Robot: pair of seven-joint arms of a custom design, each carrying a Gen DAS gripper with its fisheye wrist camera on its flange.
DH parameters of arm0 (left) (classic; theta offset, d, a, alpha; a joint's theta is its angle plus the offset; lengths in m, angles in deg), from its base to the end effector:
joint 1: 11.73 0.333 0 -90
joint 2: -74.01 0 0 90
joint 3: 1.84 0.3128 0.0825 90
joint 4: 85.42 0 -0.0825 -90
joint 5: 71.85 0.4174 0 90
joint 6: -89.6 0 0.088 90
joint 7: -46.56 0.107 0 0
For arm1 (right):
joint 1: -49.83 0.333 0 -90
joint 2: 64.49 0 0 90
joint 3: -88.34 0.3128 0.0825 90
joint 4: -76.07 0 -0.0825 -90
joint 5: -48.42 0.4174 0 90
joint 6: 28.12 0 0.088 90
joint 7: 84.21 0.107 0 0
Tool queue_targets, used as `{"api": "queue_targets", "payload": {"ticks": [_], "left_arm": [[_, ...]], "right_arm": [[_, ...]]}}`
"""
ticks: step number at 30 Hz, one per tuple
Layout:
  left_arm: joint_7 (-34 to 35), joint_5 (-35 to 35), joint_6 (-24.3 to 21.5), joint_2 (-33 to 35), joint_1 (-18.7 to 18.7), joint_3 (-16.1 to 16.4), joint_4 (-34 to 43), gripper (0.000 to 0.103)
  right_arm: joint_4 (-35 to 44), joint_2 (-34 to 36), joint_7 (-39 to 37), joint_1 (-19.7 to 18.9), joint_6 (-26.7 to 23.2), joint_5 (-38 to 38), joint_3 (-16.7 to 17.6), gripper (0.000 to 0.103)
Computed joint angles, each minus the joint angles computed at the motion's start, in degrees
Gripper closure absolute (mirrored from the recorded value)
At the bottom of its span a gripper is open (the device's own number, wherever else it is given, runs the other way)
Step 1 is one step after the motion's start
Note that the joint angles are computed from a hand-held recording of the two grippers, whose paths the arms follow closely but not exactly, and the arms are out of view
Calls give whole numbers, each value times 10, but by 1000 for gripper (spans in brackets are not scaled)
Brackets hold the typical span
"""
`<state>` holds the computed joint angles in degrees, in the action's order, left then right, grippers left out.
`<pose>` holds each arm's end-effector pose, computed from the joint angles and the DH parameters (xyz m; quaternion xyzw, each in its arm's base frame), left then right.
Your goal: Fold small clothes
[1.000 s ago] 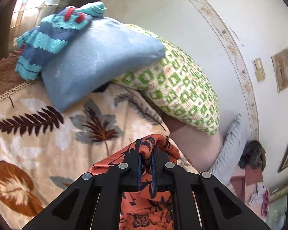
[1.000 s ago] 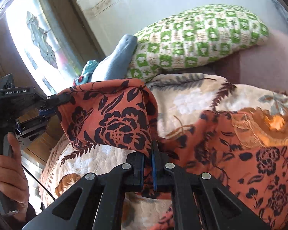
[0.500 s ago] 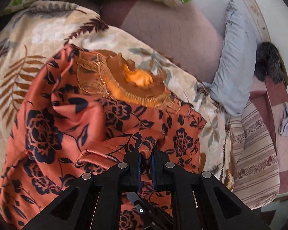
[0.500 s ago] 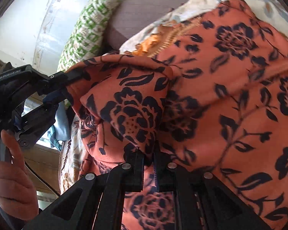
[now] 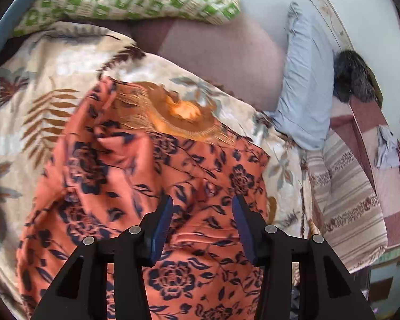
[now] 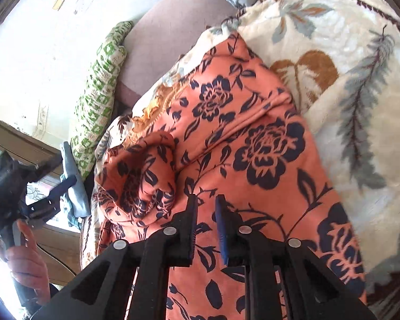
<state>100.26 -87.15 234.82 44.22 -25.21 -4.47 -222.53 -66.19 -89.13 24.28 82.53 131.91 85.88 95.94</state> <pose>0.4559 -0.1312 0.5690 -0.8142 0.4730 -0.3364 0.0135 0.3863 0.2954 0.5029 -0.6017 0.6945 0.0839 0.3855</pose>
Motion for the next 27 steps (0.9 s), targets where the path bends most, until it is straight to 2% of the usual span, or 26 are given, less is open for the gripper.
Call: {"api": "queue_targets", "payload": {"ticks": [1, 3, 6, 9, 11, 13, 15, 16, 17, 18, 19, 22, 23, 27], "left_arm": [[-8, 3, -5, -27, 8, 1, -24, 56], [-18, -10, -3, -71, 9, 15, -74, 56], [-42, -29, 3, -112, 8, 28, -130, 56], [-45, -64, 30, -114, -13, 49, -160, 56], [-39, -81, 62, -77, -29, 55, -158, 56], [-36, -88, 74, -50, -32, 56, -147, 56], [-30, -103, 86, -11, -38, 61, -131, 58], [-28, -108, 86, 5, -36, 61, -122, 58], [-22, -116, 86, 17, -36, 62, -115, 59], [-13, -124, 92, 29, -37, 63, -108, 64], [-5, -128, 97, 34, -34, 61, -104, 69], [-3, -120, 113, 42, -16, 45, -101, 69], [-2, -119, 116, 43, -14, 43, -102, 69], [-3, -129, 127, 30, -14, 45, -120, 69]], "right_arm": [[6, 1, -13, 7, 2, 6, -5, 76], [22, 10, -50, 31, 8, 34, -20, 75], [54, 37, -122, 72, 1, 121, -45, 65], [104, 88, -140, 74, -13, 172, -33, 64], [128, 112, -136, 65, -7, 182, -15, 63], [156, 143, -90, 42, -15, 142, 8, 61], [175, 165, 14, 6, -36, 40, 36, 61], [182, 175, 37, 3, -38, 17, 35, 65], [188, 180, 20, 3, -35, 26, 31, 86], [196, 183, 13, -2, -42, 8, 29, 99], [195, 178, 16, -10, -32, -21, 30, 98], [175, 154, 40, -42, -11, -91, 23, 98], [171, 153, 69, -60, -21, -123, 22, 98], [145, 145, 95, -90, -74, -129, -2, 94]]}}
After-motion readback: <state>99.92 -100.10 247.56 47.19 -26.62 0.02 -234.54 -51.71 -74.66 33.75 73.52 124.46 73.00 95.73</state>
